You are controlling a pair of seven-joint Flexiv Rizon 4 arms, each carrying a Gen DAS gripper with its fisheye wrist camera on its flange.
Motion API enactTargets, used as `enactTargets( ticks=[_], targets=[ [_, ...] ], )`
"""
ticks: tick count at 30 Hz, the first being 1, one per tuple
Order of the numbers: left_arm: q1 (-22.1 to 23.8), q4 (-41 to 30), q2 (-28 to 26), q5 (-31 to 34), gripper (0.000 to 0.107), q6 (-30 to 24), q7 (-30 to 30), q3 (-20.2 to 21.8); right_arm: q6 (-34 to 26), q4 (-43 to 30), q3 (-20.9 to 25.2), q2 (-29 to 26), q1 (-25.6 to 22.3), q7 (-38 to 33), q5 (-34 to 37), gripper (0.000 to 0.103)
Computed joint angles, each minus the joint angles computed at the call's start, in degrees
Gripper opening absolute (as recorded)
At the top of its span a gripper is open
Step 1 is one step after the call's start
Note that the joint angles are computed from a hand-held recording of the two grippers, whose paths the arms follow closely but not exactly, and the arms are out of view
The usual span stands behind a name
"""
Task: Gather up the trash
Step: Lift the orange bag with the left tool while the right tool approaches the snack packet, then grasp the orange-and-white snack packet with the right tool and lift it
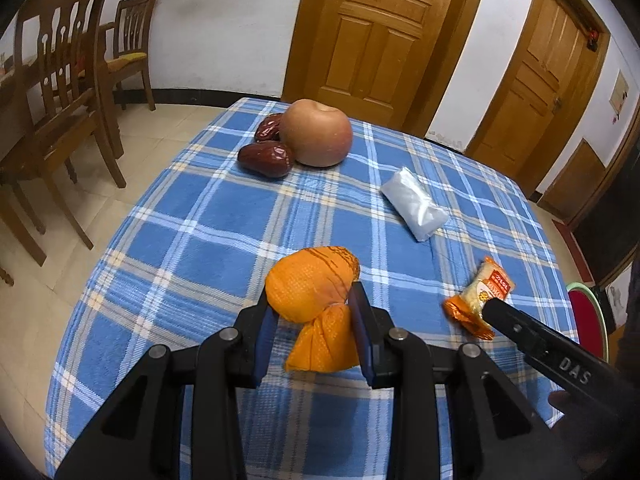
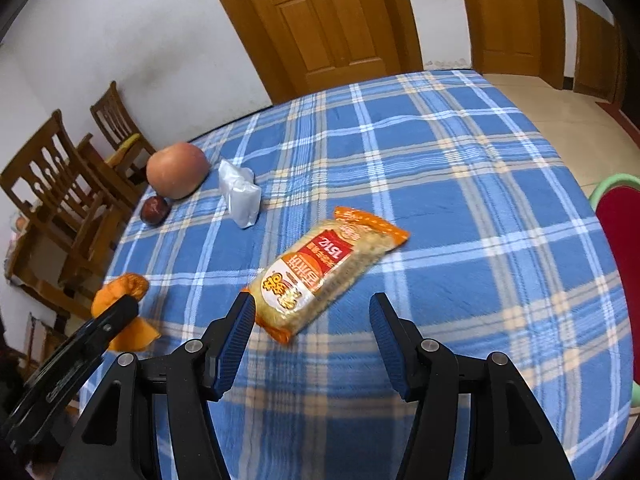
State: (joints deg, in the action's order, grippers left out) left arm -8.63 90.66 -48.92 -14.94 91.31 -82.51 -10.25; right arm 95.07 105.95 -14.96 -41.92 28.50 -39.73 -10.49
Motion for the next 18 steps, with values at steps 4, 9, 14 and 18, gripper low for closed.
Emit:
enactTargets(
  ticks=[4, 9, 14, 18],
  targets=[
    [0.96, 0.26, -0.2, -0.11, 0.035, 0.14, 0.17, -0.99, -1.67, -1.99, -1.3, -1.34, 1.19, 1.33, -0.31, 0.068],
    [1.66, 0.18, -0.5, -0.25, 0.035, 0.1, 0.42, -1.84, -3.6, -4.18, -3.84, -3.15, 2.95, 3.66, -1.76, 0.072],
    [2.09, 0.18, -0.63, -0.27, 0.035, 0.02, 0.86, -2.52, -4.38, -5.23, -8.08, -4.91, 6.05, 5.34, -4.28, 0.074],
    [2.06, 0.24, -0.66, -0.27, 0.035, 0.03, 1.1, -2.76, -4.44, -4.75, -10.52, -5.46, 7.93, 5.04, -6.2, 0.074]
  ],
)
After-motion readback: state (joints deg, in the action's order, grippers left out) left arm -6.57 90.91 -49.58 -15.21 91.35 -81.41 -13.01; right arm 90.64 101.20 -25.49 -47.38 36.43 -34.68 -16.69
